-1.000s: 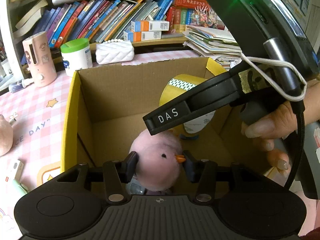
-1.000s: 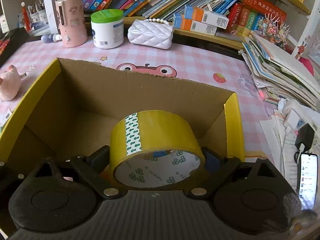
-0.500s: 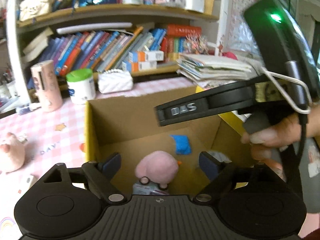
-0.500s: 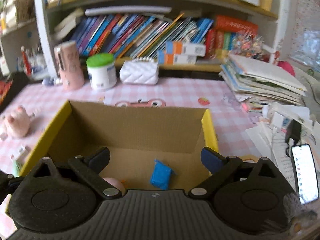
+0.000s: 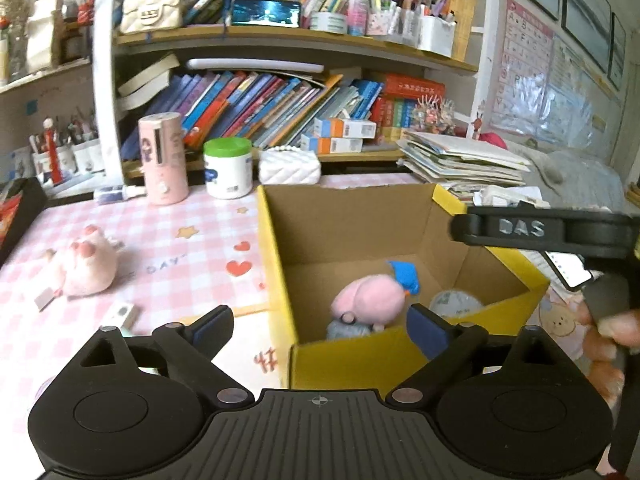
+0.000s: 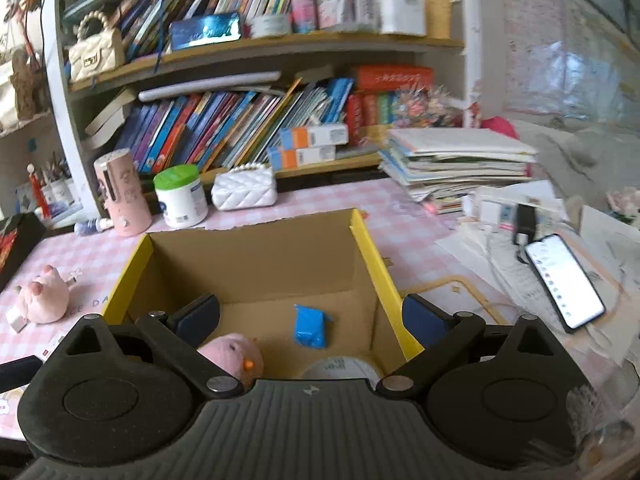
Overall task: Organize objects
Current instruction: 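Lift both open grippers out of the box and pull back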
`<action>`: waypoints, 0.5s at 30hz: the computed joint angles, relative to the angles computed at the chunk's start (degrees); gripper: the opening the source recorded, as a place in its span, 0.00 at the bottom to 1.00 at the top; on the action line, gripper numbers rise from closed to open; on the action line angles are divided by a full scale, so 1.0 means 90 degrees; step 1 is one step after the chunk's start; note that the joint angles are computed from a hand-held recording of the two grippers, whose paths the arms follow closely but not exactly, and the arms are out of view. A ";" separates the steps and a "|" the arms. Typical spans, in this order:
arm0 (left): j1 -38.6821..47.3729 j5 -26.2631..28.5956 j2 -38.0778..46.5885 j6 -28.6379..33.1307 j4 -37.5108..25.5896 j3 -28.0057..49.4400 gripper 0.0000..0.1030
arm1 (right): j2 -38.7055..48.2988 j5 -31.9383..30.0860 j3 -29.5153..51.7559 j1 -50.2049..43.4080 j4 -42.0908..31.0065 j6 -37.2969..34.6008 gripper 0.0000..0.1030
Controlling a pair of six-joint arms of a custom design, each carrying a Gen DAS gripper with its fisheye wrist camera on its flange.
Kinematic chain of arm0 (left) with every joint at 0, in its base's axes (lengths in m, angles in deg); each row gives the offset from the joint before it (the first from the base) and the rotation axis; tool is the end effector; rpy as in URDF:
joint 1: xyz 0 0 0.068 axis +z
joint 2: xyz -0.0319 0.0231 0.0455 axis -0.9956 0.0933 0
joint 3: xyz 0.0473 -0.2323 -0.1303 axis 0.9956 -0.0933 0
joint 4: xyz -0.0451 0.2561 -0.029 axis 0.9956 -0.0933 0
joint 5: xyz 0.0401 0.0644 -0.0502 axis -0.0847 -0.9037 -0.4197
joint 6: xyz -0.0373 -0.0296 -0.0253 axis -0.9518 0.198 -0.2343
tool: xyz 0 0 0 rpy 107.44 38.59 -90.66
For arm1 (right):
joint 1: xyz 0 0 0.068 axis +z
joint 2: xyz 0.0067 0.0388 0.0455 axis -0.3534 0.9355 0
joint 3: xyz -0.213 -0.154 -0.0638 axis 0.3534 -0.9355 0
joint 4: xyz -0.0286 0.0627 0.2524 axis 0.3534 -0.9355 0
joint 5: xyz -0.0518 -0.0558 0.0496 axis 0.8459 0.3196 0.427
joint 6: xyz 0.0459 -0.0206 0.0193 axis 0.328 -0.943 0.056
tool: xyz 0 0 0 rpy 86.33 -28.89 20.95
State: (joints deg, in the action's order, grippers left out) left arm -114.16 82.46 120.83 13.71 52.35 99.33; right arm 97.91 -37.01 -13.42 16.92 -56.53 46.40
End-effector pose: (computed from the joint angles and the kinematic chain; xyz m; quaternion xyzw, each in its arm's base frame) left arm 0.2914 -0.1701 0.1945 0.2494 0.8471 -0.1763 0.4350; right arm 0.2442 0.1541 0.2089 0.2263 0.8408 -0.0840 0.4845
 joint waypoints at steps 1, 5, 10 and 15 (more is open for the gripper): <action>0.0053 0.0027 -0.0098 0.0000 0.0015 -0.0109 0.92 | 0.0030 0.0215 -0.0003 0.0187 -0.0159 0.0242 0.96; 0.0245 0.0043 -0.0501 -0.0045 0.0060 -0.0545 0.93 | 0.0267 0.0670 0.0226 0.0806 -0.1175 0.1436 0.96; 0.0554 0.0223 -0.0902 0.0034 -0.0168 -0.0919 0.93 | 0.0812 0.0672 0.0811 0.1345 -0.2597 0.2923 0.96; 0.0867 0.0272 -0.1303 0.0407 -0.0564 -0.1289 0.93 | 0.1350 0.0256 0.1260 0.1911 -0.3531 0.4190 0.96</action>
